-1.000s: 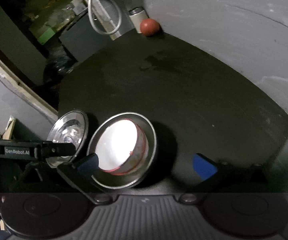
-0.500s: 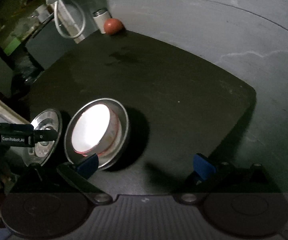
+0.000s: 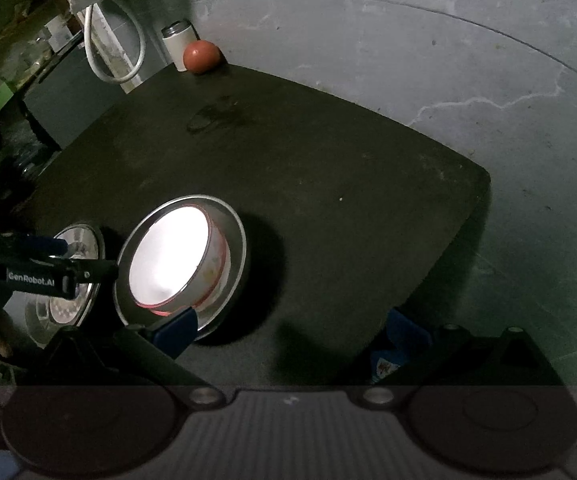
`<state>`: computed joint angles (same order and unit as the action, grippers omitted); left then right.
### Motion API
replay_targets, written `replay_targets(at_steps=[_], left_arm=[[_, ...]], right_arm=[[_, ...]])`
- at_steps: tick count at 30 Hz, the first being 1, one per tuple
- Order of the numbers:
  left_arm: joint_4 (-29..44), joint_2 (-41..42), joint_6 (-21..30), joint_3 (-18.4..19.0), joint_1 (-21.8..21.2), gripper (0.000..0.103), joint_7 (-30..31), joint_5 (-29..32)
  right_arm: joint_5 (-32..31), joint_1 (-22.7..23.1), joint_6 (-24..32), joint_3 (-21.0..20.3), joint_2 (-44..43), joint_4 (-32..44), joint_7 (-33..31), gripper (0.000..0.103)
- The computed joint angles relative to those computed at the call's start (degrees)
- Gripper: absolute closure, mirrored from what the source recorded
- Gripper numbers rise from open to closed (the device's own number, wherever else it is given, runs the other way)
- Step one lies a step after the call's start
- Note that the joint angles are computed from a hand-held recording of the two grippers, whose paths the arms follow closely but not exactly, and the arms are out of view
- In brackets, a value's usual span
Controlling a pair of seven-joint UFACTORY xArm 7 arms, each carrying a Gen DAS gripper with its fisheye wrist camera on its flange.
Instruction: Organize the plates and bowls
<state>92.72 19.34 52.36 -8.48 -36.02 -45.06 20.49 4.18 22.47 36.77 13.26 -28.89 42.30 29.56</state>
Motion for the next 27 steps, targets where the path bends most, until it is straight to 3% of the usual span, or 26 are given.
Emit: replay_targets(at_steps=[27], left_arm=[[5.14,3.42,3.68,0.73,-1.12,0.001,1.70,0.03]], right_arm=[[-4.30,-1.02,1.02,0.60,7.76,4.70,1.23,0.000]])
